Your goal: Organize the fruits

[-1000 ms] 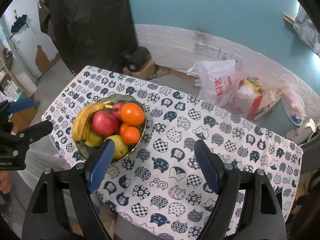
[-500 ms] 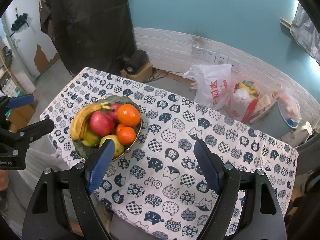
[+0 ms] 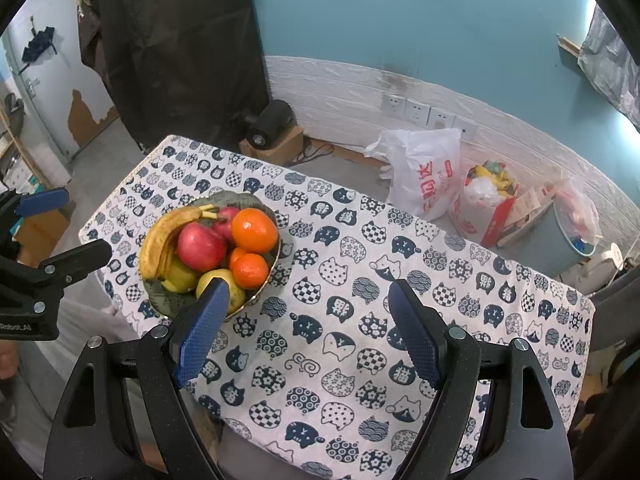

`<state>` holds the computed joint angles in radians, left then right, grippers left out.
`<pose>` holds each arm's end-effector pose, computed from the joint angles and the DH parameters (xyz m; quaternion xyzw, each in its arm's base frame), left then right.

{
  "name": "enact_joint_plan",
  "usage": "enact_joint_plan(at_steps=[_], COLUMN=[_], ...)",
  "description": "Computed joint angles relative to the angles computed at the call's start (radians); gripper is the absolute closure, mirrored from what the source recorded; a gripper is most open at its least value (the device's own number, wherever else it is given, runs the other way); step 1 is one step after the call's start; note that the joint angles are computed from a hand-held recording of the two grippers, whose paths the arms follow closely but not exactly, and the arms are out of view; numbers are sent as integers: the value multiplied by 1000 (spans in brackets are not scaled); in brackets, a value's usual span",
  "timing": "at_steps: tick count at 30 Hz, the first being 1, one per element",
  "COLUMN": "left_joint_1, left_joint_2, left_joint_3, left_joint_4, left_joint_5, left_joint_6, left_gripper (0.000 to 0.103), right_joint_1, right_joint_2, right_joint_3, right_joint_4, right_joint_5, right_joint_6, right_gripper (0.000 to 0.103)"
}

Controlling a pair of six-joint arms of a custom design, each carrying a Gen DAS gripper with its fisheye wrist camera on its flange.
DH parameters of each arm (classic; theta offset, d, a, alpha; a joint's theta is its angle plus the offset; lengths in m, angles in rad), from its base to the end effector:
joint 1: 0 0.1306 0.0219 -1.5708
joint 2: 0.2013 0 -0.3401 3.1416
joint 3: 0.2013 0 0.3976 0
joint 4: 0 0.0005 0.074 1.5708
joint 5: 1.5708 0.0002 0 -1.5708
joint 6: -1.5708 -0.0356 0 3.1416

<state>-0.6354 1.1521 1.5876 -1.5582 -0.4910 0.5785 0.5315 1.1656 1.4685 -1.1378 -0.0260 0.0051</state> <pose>0.2950 -0.1973 0.5354 -0.0271 0.9469 0.0717 0.3122 0.3497 0.2061 0.5009 -0.2518 0.8984 0.1053 0.3441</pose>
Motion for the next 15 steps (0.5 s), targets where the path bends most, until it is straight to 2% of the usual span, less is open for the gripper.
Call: enact_joint_plan(at_steps=[15], left_joint_1=[2], left_joint_2=[1], left_joint_3=[2], left_joint_4=[-13], left_joint_5=[4], left_joint_6=[4], left_gripper=[4], right_joint_1=[1], right_joint_2=[0], right_joint_3=[0], right_joint_4=[2], right_joint_5=[0], right_joint_6=[-4], right_gripper=[23])
